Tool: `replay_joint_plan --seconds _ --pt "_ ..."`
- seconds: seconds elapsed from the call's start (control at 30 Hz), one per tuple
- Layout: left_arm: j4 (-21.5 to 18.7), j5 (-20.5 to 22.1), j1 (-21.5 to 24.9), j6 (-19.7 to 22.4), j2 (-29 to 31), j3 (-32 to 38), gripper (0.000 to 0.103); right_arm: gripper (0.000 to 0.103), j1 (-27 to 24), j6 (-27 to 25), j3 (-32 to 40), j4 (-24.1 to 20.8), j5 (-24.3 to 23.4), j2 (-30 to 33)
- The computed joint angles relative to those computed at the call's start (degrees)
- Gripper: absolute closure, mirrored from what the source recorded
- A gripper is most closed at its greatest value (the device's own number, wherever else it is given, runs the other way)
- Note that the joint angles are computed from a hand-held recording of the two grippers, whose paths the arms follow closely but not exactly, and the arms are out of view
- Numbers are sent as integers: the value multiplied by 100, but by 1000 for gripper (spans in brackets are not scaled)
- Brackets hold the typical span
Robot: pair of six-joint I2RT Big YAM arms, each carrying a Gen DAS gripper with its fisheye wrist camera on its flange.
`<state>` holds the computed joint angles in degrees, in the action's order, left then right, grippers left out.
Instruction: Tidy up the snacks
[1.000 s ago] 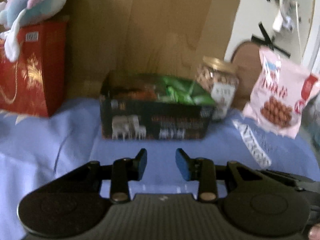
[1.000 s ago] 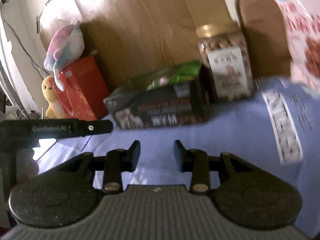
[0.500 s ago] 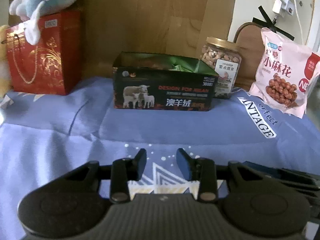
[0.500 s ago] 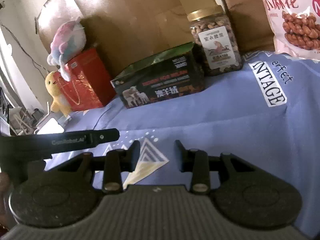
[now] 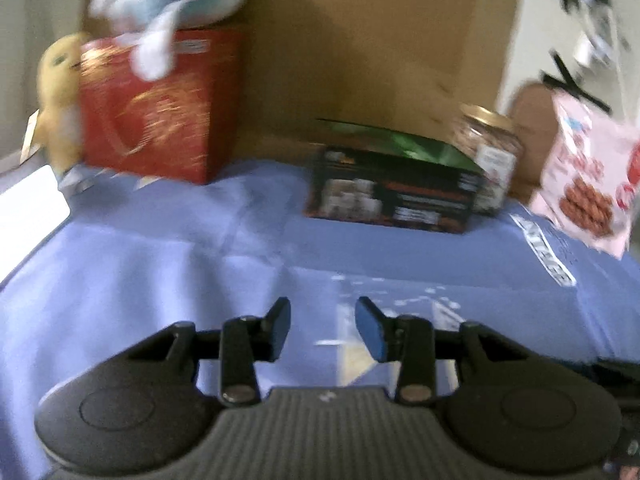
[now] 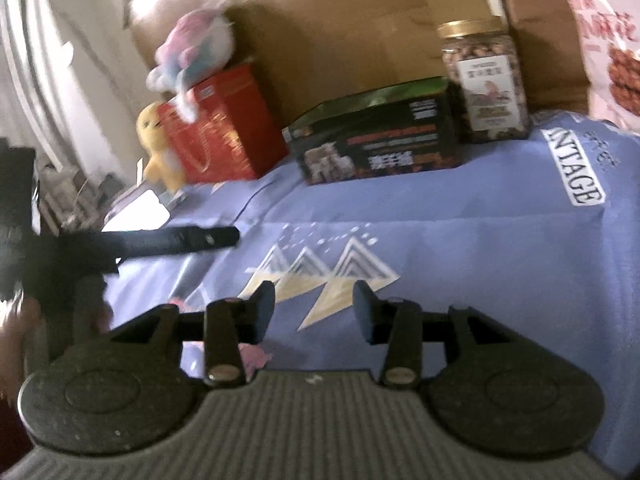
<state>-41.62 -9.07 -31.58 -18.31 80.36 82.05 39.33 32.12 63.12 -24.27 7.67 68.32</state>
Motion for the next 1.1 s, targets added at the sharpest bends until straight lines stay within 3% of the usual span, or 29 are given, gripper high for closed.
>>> replay_joint_plan --seconds 0.13,0.2,0.27,0.4,0.5,0.6,0.7,0.87,0.93,1.03,1.1 --pt "28 594 400 -145 -458 -467 63 55 165 -401 -5 -100 -225 7" --pt "63 638 482 -122 -621 -679 56 53 250 -624 23 -149 -313 72" --pt "61 628 516 -125 -687 -798 55 51 316 -746 85 -204 -325 173" --pt "30 731 478 -177 -720 -954 54 51 334 -816 217 -259 -517 372" --pt "163 1084 439 -331 -732 -1031 54 52 404 -959 255 -227 -344 449" --pt "301 981 231 -211 -634 -1000 54 52 373 -1027 308 -214 -251 510" --pt "315 1214 165 -273 -480 -852 57 60 317 -985 281 -162 -303 500" --pt "320 1279 118 -320 -264 -633 60 61 292 -1050 245 -182 -49 440" --pt "372 1098 131 -347 -263 -621 58 61 226 -974 189 -112 11 409" --pt "409 736 208 -364 -314 -635 57 59 196 -896 183 -118 575 417" --pt "364 827 350 -487 -310 -609 55 59 155 -779 157 -111 818 399"
